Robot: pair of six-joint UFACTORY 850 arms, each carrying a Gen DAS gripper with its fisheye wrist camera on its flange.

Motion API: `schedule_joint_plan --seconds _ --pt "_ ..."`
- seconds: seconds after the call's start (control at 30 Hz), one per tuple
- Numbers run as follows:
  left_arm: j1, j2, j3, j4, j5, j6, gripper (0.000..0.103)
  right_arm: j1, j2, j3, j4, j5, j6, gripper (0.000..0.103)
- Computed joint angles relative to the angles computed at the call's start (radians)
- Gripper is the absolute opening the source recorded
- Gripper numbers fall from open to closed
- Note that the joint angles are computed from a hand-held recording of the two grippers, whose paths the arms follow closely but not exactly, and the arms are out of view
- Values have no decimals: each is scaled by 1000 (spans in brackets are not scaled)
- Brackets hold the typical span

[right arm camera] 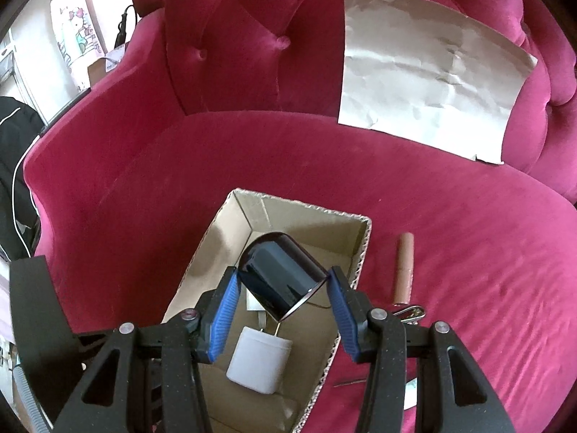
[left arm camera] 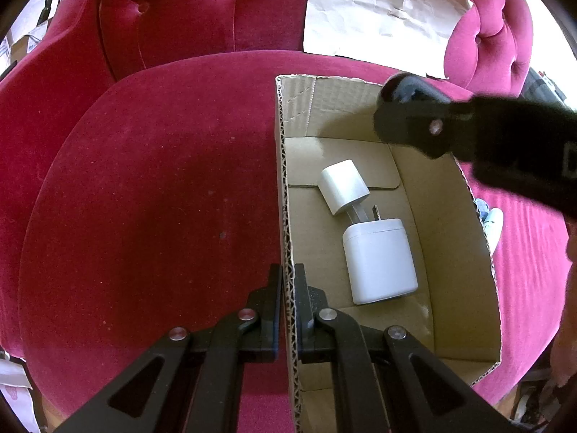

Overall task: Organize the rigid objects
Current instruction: 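Carry the black cap into the box beside the chargers and release, then move the right gripper out of the box toward the white bottle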

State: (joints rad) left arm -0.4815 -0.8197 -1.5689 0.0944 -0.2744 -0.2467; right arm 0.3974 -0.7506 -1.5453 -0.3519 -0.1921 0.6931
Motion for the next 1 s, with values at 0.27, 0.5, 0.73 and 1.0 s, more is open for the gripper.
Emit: schedule_joint_plan --seconds 0.27,0.5,0.73,1.0 --pt "0 -1 -1 -2 -1 1 6 2 -18 -14 39 -14 -48 53" --pt "1 -1 -1 -4 -1 4 6 1 -18 -13 34 -9 -43 54" --pt "0 -1 -3 -5 -3 4 6 4 -13 -12 -70 -19 62 65" --pt "-1 -1 -3 4 -3 -3 5 1 2 4 -277 -41 296 93"
